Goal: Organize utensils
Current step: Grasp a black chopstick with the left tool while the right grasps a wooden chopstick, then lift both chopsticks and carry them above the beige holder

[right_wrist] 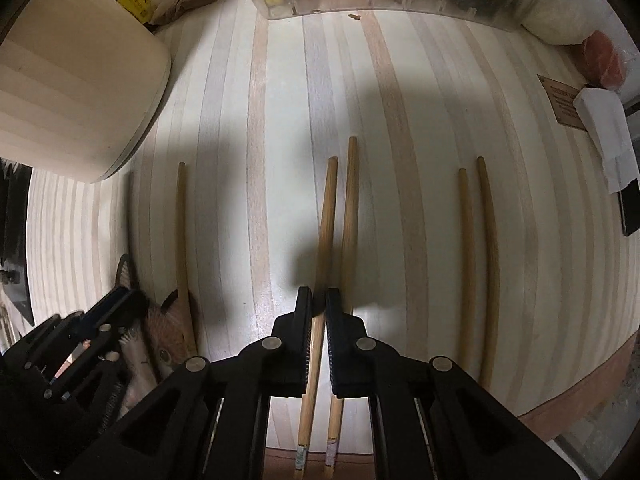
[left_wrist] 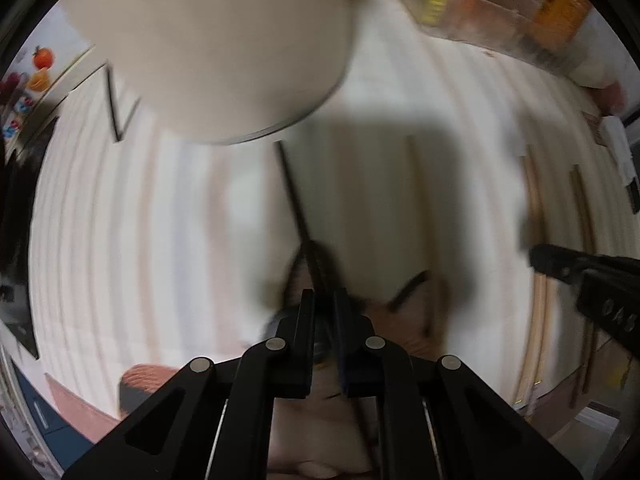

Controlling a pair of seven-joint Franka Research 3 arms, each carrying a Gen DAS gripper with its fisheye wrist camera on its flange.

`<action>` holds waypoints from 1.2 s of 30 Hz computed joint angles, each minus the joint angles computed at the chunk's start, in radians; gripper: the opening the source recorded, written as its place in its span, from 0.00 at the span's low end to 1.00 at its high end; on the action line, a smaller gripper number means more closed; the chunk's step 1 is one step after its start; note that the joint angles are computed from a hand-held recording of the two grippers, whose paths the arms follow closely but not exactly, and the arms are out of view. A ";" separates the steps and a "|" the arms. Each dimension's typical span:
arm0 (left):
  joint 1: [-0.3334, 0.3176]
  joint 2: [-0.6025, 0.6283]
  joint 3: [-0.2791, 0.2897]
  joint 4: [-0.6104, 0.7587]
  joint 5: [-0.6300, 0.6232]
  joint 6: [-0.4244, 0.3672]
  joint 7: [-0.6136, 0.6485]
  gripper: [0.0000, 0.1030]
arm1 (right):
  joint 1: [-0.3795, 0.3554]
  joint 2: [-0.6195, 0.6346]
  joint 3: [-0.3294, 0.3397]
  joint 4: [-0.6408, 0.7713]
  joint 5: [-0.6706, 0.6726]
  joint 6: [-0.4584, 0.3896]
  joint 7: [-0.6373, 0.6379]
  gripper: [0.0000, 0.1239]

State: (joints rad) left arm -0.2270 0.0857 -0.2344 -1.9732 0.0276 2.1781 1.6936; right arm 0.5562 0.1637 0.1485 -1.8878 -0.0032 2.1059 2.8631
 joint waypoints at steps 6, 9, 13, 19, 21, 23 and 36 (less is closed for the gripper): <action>0.029 -0.039 0.025 -0.041 0.027 -0.008 -0.014 0.06 | 0.018 0.087 0.006 0.085 0.044 0.072 -0.064 0.05; 0.041 -0.051 0.031 -0.050 0.004 -0.021 0.000 0.05 | 0.025 0.097 0.002 0.097 0.059 0.063 -0.085 0.05; 0.065 -0.022 0.045 -0.017 -0.012 -0.037 0.055 0.04 | 0.023 0.166 -0.003 0.214 0.079 -0.049 -0.149 0.05; 0.067 0.082 0.031 0.109 -0.004 -0.071 0.057 0.05 | 0.060 0.305 -0.027 0.447 0.062 -0.230 -0.173 0.06; 0.063 0.108 0.025 0.152 0.009 -0.094 0.054 0.05 | 0.070 0.347 -0.034 0.508 0.056 -0.239 -0.180 0.06; 0.061 0.114 0.021 0.159 0.021 -0.099 0.059 0.05 | 0.080 0.343 -0.037 0.508 0.067 -0.242 -0.172 0.06; 0.045 0.088 0.011 0.103 0.046 -0.018 0.035 0.03 | 0.043 0.194 -0.042 0.318 0.033 -0.202 -0.201 0.05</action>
